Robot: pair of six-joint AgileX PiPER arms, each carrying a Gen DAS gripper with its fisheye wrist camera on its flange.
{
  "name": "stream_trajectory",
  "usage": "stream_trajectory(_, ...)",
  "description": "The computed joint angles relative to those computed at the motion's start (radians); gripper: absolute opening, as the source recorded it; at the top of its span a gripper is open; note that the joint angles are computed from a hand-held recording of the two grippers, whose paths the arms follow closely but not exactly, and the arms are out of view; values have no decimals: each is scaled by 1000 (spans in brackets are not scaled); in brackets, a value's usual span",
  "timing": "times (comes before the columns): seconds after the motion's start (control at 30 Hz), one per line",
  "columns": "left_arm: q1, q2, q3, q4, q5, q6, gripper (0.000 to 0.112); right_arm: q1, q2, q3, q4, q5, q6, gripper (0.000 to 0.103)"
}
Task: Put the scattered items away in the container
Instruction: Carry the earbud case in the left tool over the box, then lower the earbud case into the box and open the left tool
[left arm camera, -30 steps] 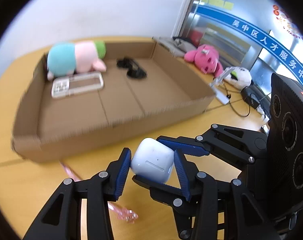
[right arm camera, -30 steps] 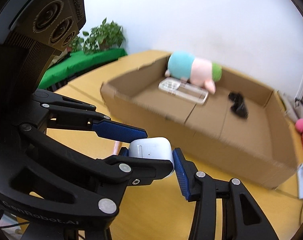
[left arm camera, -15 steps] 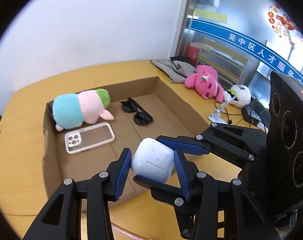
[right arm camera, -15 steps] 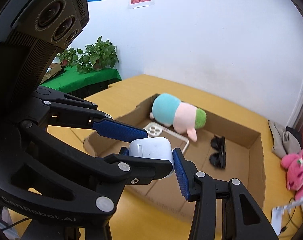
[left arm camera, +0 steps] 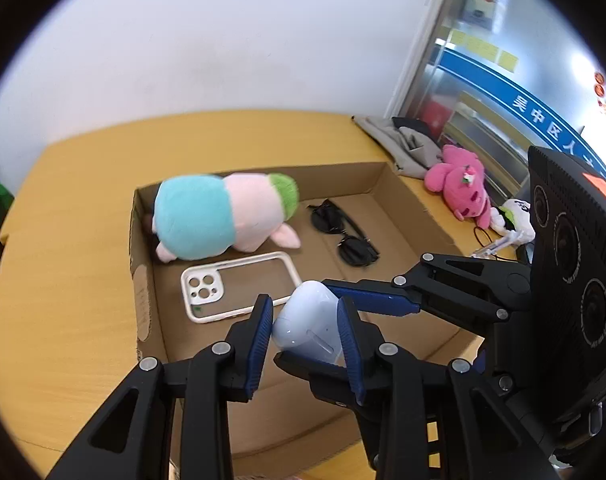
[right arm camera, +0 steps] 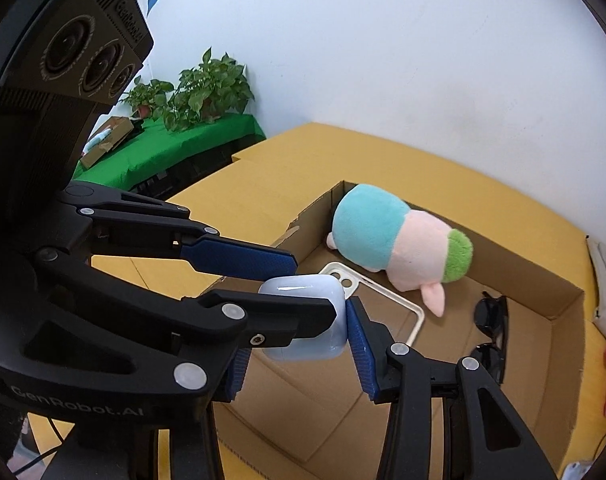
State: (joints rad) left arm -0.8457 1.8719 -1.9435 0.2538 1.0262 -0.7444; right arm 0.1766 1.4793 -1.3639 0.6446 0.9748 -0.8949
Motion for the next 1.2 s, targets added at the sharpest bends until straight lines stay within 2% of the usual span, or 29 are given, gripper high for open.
stream_trajectory(0.2,109,-23,150,-139,-116,80,32,71,101,-16,-54,-54,49,48)
stream_trajectory(0.33,154,0,194,-208,-151,120,32,97,186,-49,-86,-52,87,48)
stream_trajectory(0.47,193,42,211,-279,-159,157,32,109,272,-92,-118,-24,133,48)
stream_trajectory(0.6,225,72,227,-342,-169,188,30,109,381,-192,-134,82,212,48)
stream_trajectory(0.7,237,96,206,-366,-145,196,27,124,423,-241,-169,130,251,48)
stream_trajectory(0.83,239,115,183,-342,-113,161,25,123,472,-301,-183,193,293,48)
stream_trajectory(0.93,224,121,171,-292,-101,111,25,125,466,-297,-206,185,316,49)
stream_trajectory(1.0,213,101,188,-263,-106,70,29,120,449,-287,-211,186,316,66)
stream_trajectory(1.07,190,71,207,-200,-106,7,33,99,401,-250,-195,173,302,78)
stream_trajectory(1.13,152,35,223,-107,-96,-77,36,73,328,-188,-176,138,274,83)
stream_trajectory(1.2,79,-20,252,55,-76,-213,47,31,216,-88,-140,82,221,93)
